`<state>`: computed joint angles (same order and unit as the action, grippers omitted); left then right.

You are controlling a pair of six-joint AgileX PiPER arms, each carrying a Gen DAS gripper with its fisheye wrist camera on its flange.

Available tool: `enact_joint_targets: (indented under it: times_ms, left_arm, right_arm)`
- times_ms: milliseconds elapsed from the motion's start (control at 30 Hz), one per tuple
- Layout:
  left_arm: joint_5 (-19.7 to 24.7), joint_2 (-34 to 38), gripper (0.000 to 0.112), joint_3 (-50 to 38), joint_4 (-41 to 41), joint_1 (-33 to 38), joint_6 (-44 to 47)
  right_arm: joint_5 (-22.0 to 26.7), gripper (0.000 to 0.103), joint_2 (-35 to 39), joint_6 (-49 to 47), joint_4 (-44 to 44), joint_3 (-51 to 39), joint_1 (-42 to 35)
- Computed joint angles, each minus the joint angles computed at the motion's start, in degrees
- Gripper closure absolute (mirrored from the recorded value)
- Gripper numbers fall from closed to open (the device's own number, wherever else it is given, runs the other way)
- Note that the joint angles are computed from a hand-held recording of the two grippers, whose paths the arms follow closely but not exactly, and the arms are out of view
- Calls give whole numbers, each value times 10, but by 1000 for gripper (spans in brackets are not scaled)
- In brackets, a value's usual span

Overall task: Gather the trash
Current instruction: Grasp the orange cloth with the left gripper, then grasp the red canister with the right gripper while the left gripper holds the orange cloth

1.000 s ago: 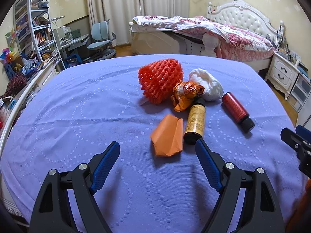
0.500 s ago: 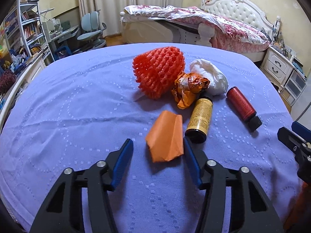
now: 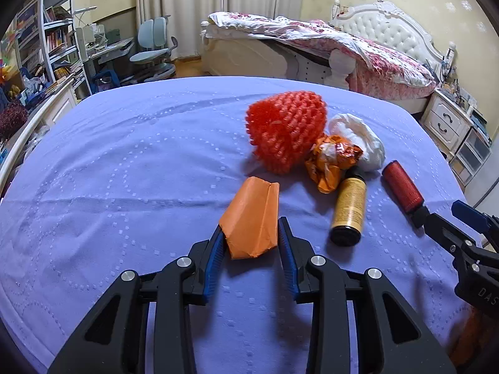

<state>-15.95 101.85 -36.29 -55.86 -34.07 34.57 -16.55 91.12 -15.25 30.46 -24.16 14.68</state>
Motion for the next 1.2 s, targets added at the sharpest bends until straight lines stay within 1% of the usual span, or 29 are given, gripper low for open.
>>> enact_joint_targets:
  times_ms: [67,100,167,267,333,400,433,467,533,600,700,800,867,1033,1200]
  left_arm:
    - [2,1,77,-2,9,8,-6]
    - [2,2,77,-4,8,11,-5]
    - [6,3,77,-7,15,18,-9]
    - [14,6,77,-12,28,28,-19]
    - [16,7,77,-11,43,31,-34]
    - [16,7,77,-11,48,32,-37]
    - [15,7,77,-10,53,32,-41]
    - [14,7,77,-9,57,32,-46]
    - [12,6,77,-7,63,31,-52]
    - [10,4,77,-5,61,29,-52]
    - [7,-2,77,2,71,23,-67]
    - [0,-10,77,15,81,11,-83]
    - [-7,-17,77,24,77,-2,-85]
    - [-21,-28,77,37,48,-37,-68]
    - [-40,-38,77,49,13,-81,-56]
  right_arm:
    - [6,28,14,-16,14,-19,7]
    - [11,29,24,-39,34,-34,11]
    - [21,35,36,-66,58,-52,14]
    - [41,38,58,-116,102,-84,14]
    - [52,42,69,-152,137,-100,14]
    - [63,55,78,-191,176,-113,16]
    - [70,58,82,-219,203,-119,16]
    - [73,65,83,-224,206,-120,16]
    - [74,69,79,-212,194,-115,17]
    - [72,79,78,-187,170,-109,17]
    - [70,80,72,-143,128,-97,19]
    - [66,80,56,-71,61,-74,19]
    - [63,80,46,-39,32,-60,21]
    - [55,80,11,11,-11,-20,25]
    - [43,80,-32,39,-29,27,26]
